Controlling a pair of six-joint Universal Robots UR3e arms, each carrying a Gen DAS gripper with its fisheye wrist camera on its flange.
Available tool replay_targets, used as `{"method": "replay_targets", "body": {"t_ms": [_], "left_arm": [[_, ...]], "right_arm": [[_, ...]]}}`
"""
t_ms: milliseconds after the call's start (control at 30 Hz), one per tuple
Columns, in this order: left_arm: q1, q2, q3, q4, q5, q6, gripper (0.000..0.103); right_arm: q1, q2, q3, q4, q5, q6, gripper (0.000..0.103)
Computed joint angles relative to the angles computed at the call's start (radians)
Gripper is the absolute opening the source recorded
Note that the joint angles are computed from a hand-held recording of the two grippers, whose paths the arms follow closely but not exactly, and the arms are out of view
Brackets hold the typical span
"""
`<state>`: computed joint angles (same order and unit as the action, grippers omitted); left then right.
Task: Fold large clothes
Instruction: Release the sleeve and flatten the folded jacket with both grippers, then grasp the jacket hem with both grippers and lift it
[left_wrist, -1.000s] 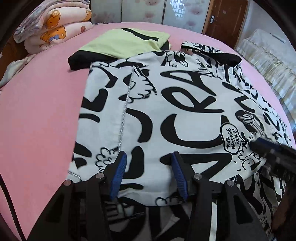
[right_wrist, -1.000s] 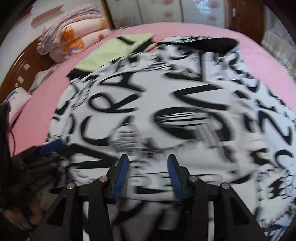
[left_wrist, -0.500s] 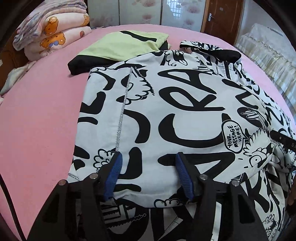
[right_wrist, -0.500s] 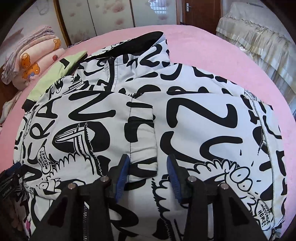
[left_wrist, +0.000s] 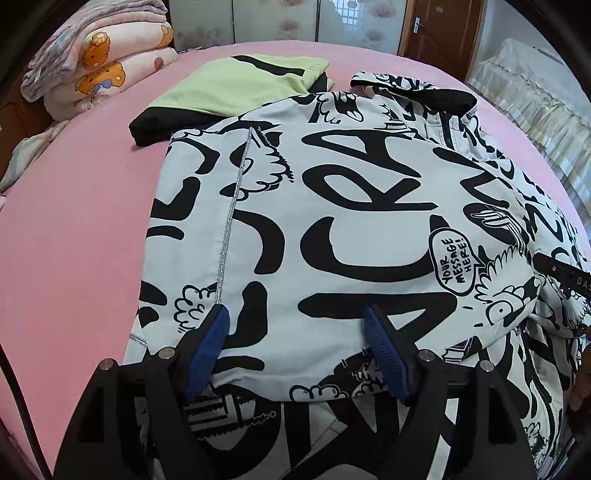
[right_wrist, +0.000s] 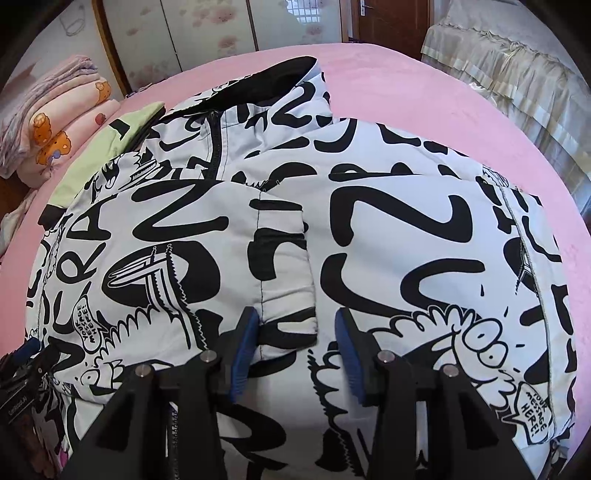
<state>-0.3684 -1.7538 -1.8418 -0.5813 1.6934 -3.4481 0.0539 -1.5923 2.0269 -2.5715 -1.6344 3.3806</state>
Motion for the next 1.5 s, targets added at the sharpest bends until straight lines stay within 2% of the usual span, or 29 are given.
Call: {"method": "replay_targets", "body": {"t_ms": [367, 567, 733, 1133, 1233, 1333, 1433, 1500], "left_arm": [[-0.012, 0.133, -0.028, -0.110, -0.022, -0.037, 0.080], [-0.024, 0.222, -0.075, -0.168, -0.022, -0.075, 0.080], [-0.024, 0.340, -0.153, -0.222, -0.058, -0.103, 0.080], [-0.128, 0.596, -0.285, -0.307, 0.029, -0.152, 0.080], [-0.181, 0.624, -0.271, -0.355, 0.068, -0.145, 0.080], [-0.204, 0.681, -0.271, -0.414, 0.067, -0.129, 0.080], [-0.179, 0.770, -0.290, -0.493, 0.053, -0.095, 0.080], [-0.111, 0.874, -0.321, -0.563, 0.003, -0.052, 0.080]], "right_arm": [[0.029, -0.109, 0.005, 0.116, -0.009, 0.037, 0.044], [0.047, -0.247, 0.060, 0.202, -0.026, 0.061, 0.044], [0.046, -0.380, 0.130, 0.286, -0.011, 0.088, 0.044], [0.103, -0.695, 0.240, 0.526, -0.015, 0.160, 0.044], [0.131, -0.762, 0.231, 0.577, -0.027, 0.182, 0.044], [0.168, -0.818, 0.213, 0.628, -0.053, 0.204, 0.044], [0.234, -0.855, 0.186, 0.674, -0.107, 0.236, 0.044], [0.287, -0.875, 0.169, 0.702, -0.154, 0.259, 0.044]]}}
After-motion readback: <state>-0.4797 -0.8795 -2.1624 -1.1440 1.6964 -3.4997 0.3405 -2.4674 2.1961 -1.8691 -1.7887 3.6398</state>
